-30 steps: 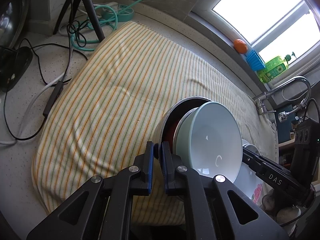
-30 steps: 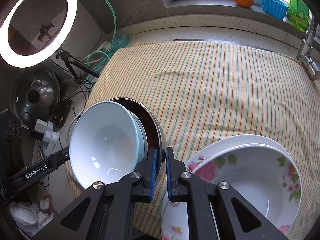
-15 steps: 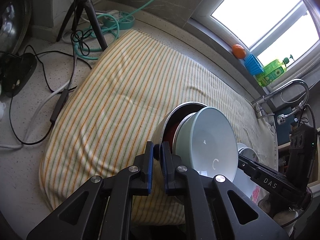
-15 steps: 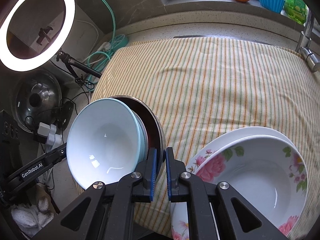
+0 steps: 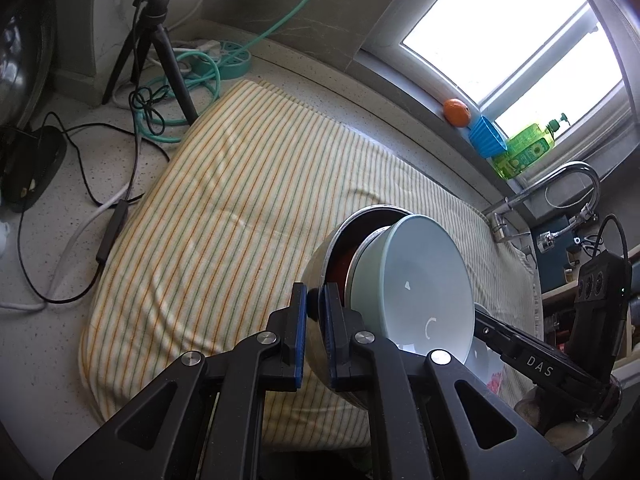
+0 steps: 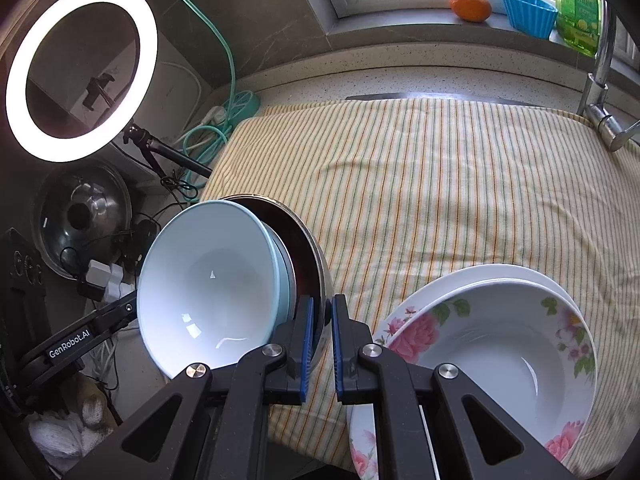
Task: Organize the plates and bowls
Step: 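Lift the nested bowl stack with both grippers over the floral plate stack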
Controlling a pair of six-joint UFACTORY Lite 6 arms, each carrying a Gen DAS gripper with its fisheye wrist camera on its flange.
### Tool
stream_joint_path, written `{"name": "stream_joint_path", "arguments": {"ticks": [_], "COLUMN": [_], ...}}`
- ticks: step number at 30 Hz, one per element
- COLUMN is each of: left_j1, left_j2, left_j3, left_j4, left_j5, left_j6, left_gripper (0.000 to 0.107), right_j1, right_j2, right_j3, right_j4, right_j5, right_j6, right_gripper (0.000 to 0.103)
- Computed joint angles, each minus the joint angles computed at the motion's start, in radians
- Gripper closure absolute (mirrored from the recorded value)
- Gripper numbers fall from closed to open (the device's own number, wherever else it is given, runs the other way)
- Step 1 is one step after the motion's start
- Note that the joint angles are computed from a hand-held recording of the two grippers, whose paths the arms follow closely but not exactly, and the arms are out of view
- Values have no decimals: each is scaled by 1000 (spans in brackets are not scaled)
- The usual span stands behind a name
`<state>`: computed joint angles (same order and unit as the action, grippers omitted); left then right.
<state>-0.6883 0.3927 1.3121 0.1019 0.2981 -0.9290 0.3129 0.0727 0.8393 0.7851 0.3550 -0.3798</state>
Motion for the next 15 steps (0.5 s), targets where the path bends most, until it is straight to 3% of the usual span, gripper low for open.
{"name": "stream_joint_path", "arguments": {"ticks": [15], "left_j1": [-67], "left_j2": [71], "left_j3": [188], "left_j4": [1], "left_j5": [52], "left_j6": [46], "left_gripper": [100], "right_j1": [-134], "right_j2": [-238], "right_j3": [-109], "right_j4": [-131], "right_j5": [88], "right_j6": [95], "right_gripper": [95]}}
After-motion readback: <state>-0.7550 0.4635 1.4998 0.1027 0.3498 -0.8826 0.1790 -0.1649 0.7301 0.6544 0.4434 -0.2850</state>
